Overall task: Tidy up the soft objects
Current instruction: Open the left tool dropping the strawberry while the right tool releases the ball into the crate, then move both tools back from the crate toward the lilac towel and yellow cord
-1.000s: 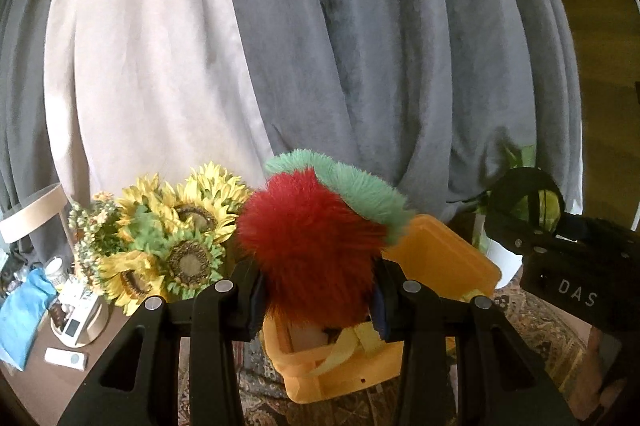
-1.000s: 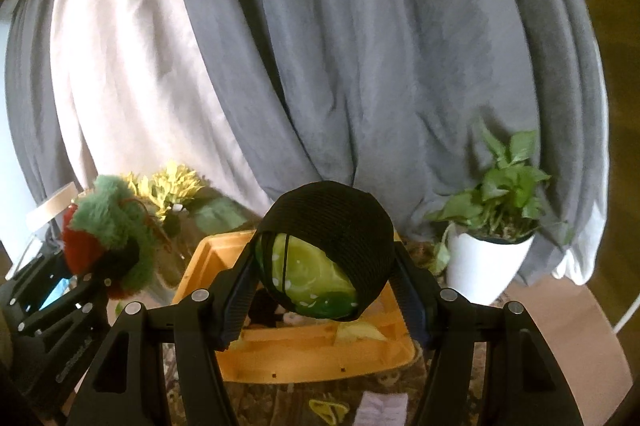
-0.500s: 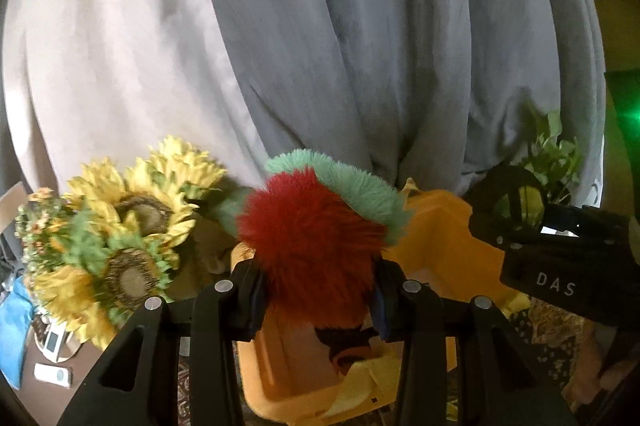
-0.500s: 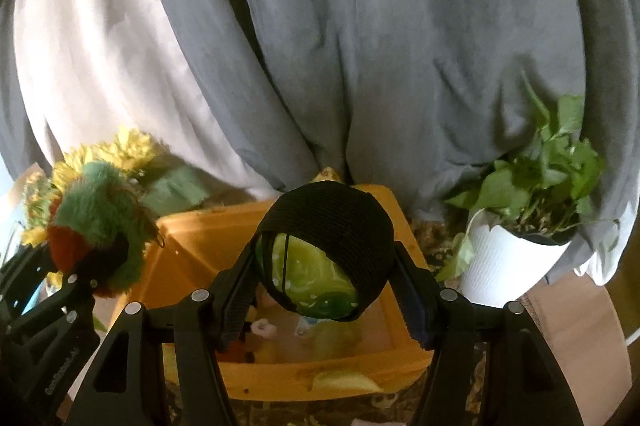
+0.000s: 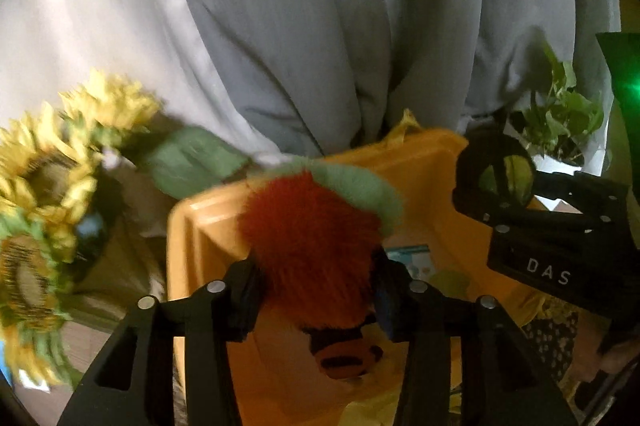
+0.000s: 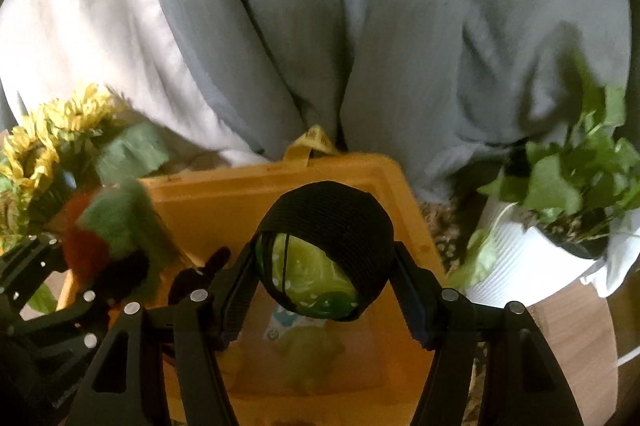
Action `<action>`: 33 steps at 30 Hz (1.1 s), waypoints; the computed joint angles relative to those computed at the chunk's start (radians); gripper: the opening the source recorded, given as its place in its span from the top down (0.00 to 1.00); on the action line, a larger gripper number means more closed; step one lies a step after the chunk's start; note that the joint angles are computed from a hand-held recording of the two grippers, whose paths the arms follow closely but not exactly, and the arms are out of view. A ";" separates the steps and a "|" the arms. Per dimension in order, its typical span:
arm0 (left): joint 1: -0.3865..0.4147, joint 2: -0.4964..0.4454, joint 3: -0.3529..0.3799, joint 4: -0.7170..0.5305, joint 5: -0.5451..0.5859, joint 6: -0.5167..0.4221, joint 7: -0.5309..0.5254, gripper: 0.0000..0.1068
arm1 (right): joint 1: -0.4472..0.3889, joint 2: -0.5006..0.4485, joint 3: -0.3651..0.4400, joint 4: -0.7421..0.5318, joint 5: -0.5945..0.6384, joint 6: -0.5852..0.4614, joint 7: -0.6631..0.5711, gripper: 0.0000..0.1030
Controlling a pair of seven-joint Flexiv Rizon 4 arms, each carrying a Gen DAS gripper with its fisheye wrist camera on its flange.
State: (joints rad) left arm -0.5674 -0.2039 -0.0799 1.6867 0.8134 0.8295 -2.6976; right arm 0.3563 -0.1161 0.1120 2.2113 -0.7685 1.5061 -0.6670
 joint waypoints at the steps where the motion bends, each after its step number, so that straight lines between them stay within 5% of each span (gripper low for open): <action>1: 0.011 -0.007 -0.001 0.005 -0.023 0.020 0.013 0.51 | -0.009 -0.009 0.026 -0.011 0.064 -0.014 -0.048 0.33; 4: 0.013 -0.015 0.003 0.009 -0.039 0.038 0.020 0.41 | 0.007 -0.012 0.004 -0.010 0.056 -0.009 -0.033 0.28; 9: 0.000 -0.011 0.013 0.015 -0.029 0.038 -0.008 0.35 | 0.012 0.013 -0.101 0.016 -0.268 0.052 0.227 0.27; 16: -0.025 0.037 -0.006 0.032 0.045 -0.018 -0.088 0.33 | -0.090 0.066 -0.079 0.027 -0.575 0.075 0.492 0.27; 24: -0.047 0.102 -0.071 0.036 0.166 -0.109 -0.178 0.29 | -0.225 0.160 -0.004 0.061 -0.747 0.103 0.656 0.27; 33: -0.055 0.162 -0.141 0.053 0.254 -0.165 -0.219 0.27 | -0.288 0.272 0.003 0.114 -0.848 0.136 0.768 0.27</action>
State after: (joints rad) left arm -0.6223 -0.0417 -0.2211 1.7399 1.0670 0.6643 -2.9164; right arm 0.0687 0.1554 0.1151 2.3253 -1.6161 1.6421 0.1009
